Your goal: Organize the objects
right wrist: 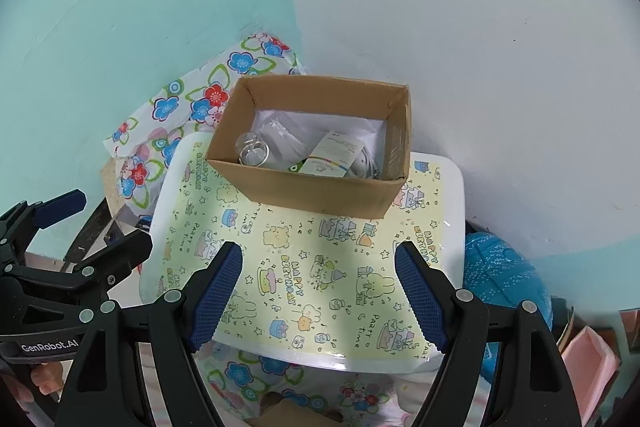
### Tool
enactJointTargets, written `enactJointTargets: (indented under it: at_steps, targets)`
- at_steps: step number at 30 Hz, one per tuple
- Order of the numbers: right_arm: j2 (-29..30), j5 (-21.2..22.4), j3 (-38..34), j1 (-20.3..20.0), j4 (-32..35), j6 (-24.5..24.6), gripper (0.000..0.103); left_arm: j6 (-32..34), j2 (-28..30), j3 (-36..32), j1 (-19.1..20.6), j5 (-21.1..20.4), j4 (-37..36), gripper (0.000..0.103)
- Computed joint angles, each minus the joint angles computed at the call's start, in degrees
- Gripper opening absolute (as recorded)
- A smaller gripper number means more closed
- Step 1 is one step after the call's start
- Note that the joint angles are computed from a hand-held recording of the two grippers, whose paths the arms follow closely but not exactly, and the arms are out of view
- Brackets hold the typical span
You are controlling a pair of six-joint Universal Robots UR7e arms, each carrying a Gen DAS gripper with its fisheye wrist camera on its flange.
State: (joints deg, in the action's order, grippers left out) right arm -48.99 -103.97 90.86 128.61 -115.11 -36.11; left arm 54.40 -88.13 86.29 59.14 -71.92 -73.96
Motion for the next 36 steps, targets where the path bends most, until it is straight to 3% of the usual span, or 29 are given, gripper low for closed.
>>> enactJointTargets:
  at_steps: [36]
  targets:
    - [2.64, -1.25, -1.43, -0.74, -2.0, 0.46, 0.081, 0.78, -2.28, 5.21, -1.57, -0.96, -3.31, 0.103]
